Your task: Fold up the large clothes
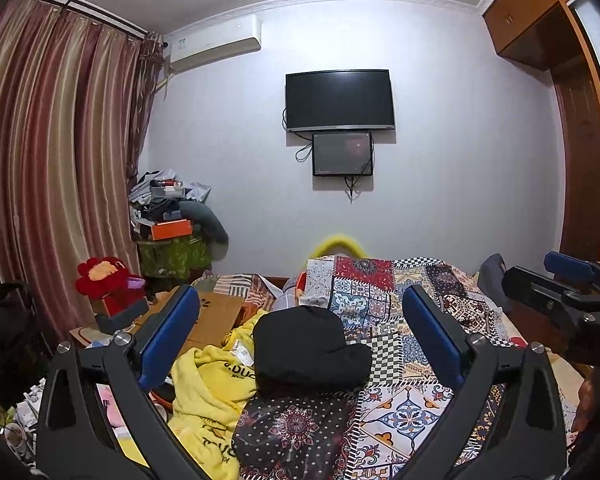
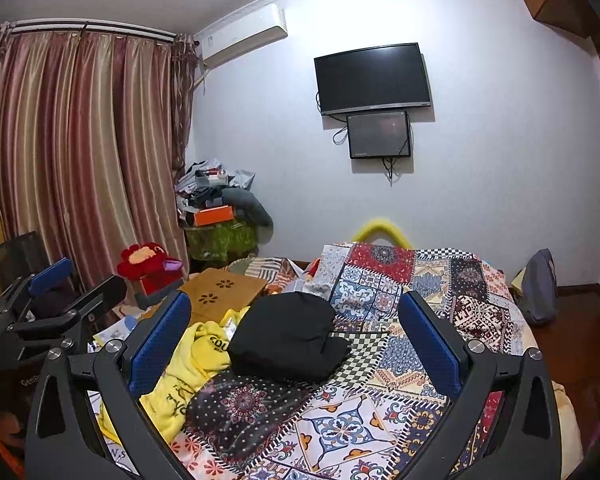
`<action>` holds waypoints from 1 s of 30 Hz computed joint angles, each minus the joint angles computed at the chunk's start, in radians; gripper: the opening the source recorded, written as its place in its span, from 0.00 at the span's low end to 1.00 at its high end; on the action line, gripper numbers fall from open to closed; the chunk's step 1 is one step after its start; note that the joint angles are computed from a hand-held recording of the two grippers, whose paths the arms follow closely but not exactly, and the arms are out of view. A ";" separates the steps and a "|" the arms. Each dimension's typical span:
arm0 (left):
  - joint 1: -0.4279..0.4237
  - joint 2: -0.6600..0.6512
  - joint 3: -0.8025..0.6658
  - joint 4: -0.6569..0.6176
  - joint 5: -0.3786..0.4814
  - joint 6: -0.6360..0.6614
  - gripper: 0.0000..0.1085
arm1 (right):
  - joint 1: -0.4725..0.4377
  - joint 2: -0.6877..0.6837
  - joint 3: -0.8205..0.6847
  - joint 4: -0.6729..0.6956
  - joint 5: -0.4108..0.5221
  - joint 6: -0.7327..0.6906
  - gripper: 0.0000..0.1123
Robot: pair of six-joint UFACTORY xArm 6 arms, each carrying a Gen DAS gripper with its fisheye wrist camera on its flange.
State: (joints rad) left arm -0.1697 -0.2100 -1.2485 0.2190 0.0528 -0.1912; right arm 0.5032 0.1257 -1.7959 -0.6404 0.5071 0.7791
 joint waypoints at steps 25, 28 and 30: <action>-0.017 0.010 -0.007 -0.128 0.031 0.107 0.94 | 0.003 0.009 -0.008 0.012 0.016 -0.002 0.92; -0.012 0.009 -0.002 -0.104 0.022 0.080 0.94 | 0.001 0.011 -0.012 0.009 0.020 0.003 0.92; -0.013 0.010 -0.001 -0.124 0.021 0.097 0.94 | 0.001 0.011 -0.011 -0.002 0.022 0.013 0.92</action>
